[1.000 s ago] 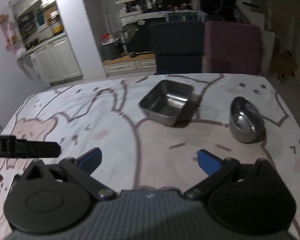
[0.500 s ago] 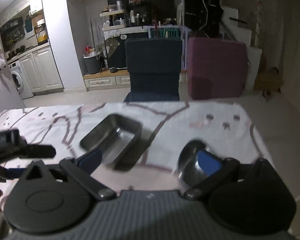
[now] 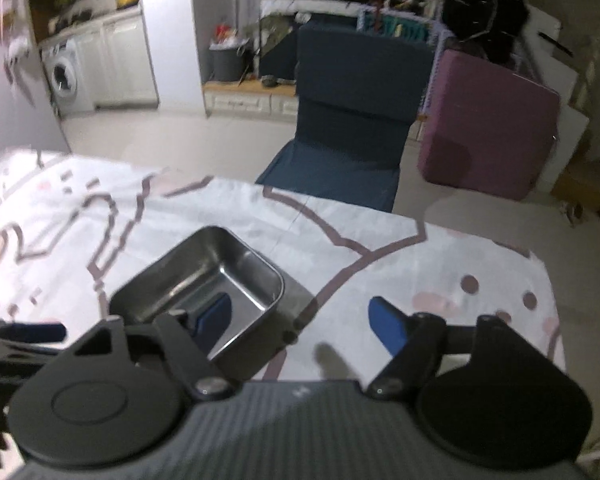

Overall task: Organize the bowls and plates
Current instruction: 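Move the right gripper to the second steel tray and grasp its rim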

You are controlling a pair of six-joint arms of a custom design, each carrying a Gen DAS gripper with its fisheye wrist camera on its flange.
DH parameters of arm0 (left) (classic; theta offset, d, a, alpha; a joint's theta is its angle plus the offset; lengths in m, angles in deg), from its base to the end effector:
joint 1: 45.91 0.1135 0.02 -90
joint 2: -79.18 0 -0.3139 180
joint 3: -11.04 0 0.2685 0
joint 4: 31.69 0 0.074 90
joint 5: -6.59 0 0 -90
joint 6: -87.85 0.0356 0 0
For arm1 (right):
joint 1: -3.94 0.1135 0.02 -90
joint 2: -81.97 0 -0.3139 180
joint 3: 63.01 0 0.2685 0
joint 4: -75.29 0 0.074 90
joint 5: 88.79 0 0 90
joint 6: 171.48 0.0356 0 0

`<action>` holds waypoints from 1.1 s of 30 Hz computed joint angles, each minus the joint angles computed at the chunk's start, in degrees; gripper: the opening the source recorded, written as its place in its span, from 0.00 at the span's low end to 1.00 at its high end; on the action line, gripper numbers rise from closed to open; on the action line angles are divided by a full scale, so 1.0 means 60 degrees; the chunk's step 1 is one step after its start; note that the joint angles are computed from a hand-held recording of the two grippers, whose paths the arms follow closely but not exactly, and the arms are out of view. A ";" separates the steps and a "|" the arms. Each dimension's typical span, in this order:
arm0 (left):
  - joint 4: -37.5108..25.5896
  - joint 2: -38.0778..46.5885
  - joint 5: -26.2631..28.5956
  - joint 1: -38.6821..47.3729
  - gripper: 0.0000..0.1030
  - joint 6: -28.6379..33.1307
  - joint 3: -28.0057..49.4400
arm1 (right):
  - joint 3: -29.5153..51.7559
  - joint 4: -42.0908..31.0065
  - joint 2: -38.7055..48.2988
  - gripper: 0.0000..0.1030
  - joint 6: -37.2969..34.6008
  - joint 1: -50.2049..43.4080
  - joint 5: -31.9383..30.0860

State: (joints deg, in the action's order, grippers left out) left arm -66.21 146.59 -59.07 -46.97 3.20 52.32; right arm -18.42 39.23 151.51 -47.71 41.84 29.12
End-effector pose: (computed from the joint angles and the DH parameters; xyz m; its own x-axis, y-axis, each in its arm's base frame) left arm 0.1923 -0.0182 0.1923 -0.8473 0.1006 -0.5215 0.2991 0.9018 -0.3120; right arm 0.1719 0.1127 0.2021 -0.7760 0.0184 -0.6305 0.0812 0.9942 -0.0710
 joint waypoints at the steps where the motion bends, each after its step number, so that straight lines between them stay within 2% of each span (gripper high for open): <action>1: 0.0040 0.0054 -0.0003 -0.0047 1.00 0.0127 -0.0009 | 0.0097 0.0213 0.0394 0.79 -0.0246 -0.0138 -0.0118; 5: 0.0343 0.0263 -0.0325 -0.0454 1.00 0.0554 -0.0102 | 0.0614 0.0988 0.1934 0.79 -0.0516 -0.0432 -0.0488; 9: 0.0714 0.0528 -0.0473 -0.0577 1.00 0.0824 -0.0221 | 0.1224 0.1135 0.3153 0.77 -0.0477 -0.0544 -0.0593; 14: 0.0542 0.0782 -0.0310 -0.0294 1.00 0.1342 -0.0021 | 0.1647 0.0821 0.3862 0.61 -0.0107 -0.0560 -0.0269; 15: 0.0546 0.0801 -0.0302 -0.0225 1.00 0.1463 -0.0001 | 0.1648 0.0880 0.3955 0.55 -0.0084 -0.0620 -0.0210; 16: 0.0513 0.0843 -0.0226 -0.0113 1.00 0.1590 0.0040 | 0.1648 0.0827 0.3985 0.49 0.0008 -0.0632 -0.0060; 23: 0.0287 0.1182 0.0076 0.0489 1.00 0.2445 0.0334 | 0.1200 0.0474 0.3333 0.45 -0.0053 -0.0599 -0.0159; 25: 0.0278 0.1255 0.0137 0.0605 1.00 0.2593 0.0387 | 0.0944 0.0355 0.2974 0.41 0.0133 -0.0537 -0.0291; 29: 0.0206 0.1386 0.0304 0.0799 0.95 0.2792 0.0506 | 0.0315 0.0207 0.2203 0.39 0.0574 -0.0309 -0.0526; 32: 0.0231 0.1406 0.0415 0.0827 0.91 0.2811 0.0514 | -0.0092 0.0137 0.1668 0.29 0.1000 -0.0054 -0.0684; 33: 0.0248 0.1370 0.0458 0.0835 0.89 0.2854 0.0490 | -0.0184 0.0062 0.1507 0.24 0.1214 0.0075 -0.0724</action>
State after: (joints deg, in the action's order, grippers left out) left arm -64.72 154.81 -56.32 -41.96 20.33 55.26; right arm -19.52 39.60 160.55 -40.42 42.29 24.78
